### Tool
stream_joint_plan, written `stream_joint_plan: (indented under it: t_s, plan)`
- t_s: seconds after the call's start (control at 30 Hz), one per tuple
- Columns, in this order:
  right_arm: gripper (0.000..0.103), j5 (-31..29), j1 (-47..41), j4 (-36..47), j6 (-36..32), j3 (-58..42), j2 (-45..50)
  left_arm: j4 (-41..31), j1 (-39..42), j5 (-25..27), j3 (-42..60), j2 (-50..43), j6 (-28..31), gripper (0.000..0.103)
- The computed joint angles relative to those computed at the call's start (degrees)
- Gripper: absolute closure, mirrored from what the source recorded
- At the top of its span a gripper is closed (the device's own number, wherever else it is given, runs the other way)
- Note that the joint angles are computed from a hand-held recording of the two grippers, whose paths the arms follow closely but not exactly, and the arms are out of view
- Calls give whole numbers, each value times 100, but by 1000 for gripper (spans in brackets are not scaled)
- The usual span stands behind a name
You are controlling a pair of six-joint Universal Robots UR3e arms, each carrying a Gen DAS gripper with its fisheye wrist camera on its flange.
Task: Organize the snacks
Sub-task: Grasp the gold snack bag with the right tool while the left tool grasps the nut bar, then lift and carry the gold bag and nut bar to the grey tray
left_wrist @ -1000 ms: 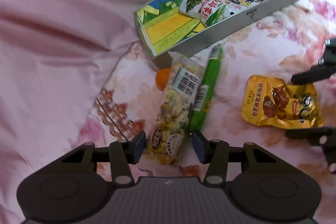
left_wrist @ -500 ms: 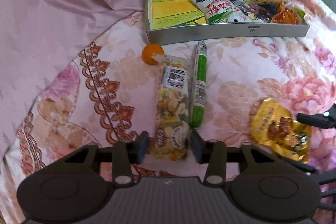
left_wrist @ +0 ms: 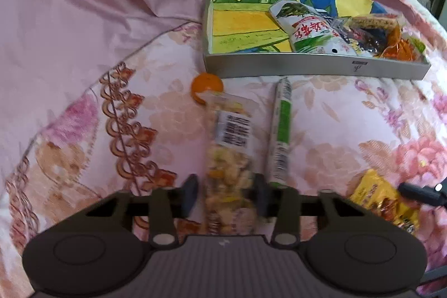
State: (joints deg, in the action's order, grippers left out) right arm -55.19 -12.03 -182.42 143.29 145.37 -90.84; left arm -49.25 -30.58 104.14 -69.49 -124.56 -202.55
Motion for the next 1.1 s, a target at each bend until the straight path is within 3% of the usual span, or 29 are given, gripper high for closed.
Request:
stream_joint_plan:
  t_s: [0.2,0.4,0.57,0.8,1.1]
  plan:
    - [46,124,-128,496,-140,62,-383,6,-255,-60,-437,344,-552,62]
    - [47,80,-161,822,-37,77,-655,175,-555,-142,-1170,840,-1311,63]
    - [49,160,-217,954,-42,119,-726,966,-878,146,-1859,1065,-1841,63]
    - [52,197,-306,1121,-286,187,-1060,1661,-1317,552,-2143,1044,-2274,63]
    - [52,546,-791,669,-468,602,-1674,1816,-1547,861,-1853,922,-2386,63]
